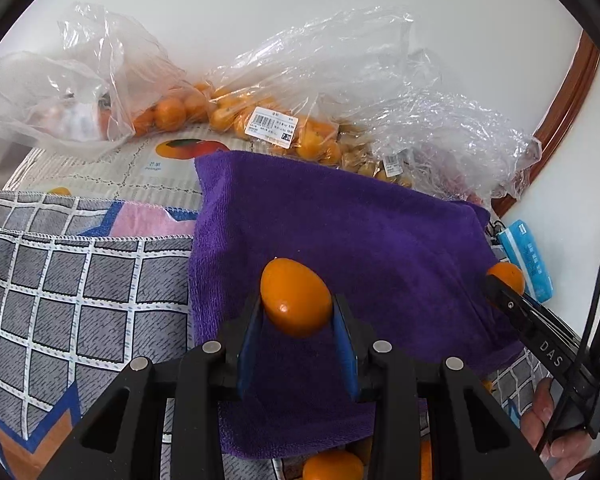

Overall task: Organize fruits
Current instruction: 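Lower both oranges onto the purple towel and open both tools, then withdraw both open tools back toward the loose fruit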

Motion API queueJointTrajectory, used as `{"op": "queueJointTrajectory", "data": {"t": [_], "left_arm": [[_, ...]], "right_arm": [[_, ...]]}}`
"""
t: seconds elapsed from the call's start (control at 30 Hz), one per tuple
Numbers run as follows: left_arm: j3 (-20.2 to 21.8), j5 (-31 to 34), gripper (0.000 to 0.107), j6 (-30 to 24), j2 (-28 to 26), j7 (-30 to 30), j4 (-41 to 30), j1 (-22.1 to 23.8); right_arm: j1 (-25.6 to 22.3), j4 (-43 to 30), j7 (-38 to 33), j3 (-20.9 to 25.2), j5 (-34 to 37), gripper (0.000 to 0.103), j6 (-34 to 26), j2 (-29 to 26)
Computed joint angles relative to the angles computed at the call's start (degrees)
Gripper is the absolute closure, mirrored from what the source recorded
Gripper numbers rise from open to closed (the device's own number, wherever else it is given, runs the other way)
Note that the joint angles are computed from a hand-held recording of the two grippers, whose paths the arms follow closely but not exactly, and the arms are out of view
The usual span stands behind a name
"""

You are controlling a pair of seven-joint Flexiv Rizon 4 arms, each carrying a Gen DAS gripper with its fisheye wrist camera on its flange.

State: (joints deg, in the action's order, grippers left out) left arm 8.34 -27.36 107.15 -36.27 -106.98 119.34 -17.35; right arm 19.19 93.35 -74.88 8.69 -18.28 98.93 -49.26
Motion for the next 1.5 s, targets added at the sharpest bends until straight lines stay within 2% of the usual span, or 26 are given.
{"op": "queueJointTrajectory", "data": {"t": [0.2, 0.3, 0.47, 0.6, 0.8, 0.93, 1.23, 1.3, 1.37, 1.5], "left_arm": [[-1.55, 1.31, 0.074, 1.0, -0.38, -0.15, -0.04, 1.92], [-0.4, 0.75, 0.074, 1.46, -0.89, 0.34, -0.2, 0.61], [-1.4, 1.09, 0.074, 2.24, -1.52, 1.16, -0.56, 1.35], [0.45, -0.2, 0.074, 2.0, -2.15, 2.54, -1.09, -0.84], [0.49, -0.98, 0.074, 2.02, -2.38, 3.6, -1.26, -1.19], [2.45, -2.54, 0.074, 1.23, -2.79, 4.61, -1.7, -3.44], [1.51, -2.66, 0.072, 1.95, -2.96, 5.16, -1.73, -2.73], [0.32, -1.94, 0.069, 2.33, -2.7, 5.13, -1.49, -1.53], [-0.48, -1.41, 0.06, 3.26, -2.55, 4.96, -1.23, -0.81], [-0.82, -1.43, 0.052, 4.9, -2.34, 5.34, -0.87, -0.89]], "right_arm": [[-1.04, -1.85, -0.09, 1.28, 0.03, 0.059, -0.97, -1.9], [-1.21, -2.51, -0.09, 1.39, 0.08, 0.059, -1.19, -2.61], [0.33, -2.52, 0.02, -0.66, 0.28, 0.059, -1.55, -2.78], [-0.12, -3.18, -0.2, 0.03, 0.15, 0.059, -2.63, -3.22], [0.31, -3.6, -0.29, -0.37, 0.37, 0.059, -3.4, -3.59], [0.12, -4.05, -0.49, -0.07, 0.38, 0.059, -4.82, -3.92], [0.76, -4.15, -0.82, -0.74, 0.81, 0.059, -5.3, -4.02], [0.59, -4.26, -0.88, -0.44, 0.87, 0.058, -5.61, -4.01], [0.35, -4.29, -0.96, -0.12, 1.0, 0.058, -5.77, -3.94], [0.04, -3.29, -1.44, 0.05, 1.2, 0.044, -3.26, -3.44]]}}
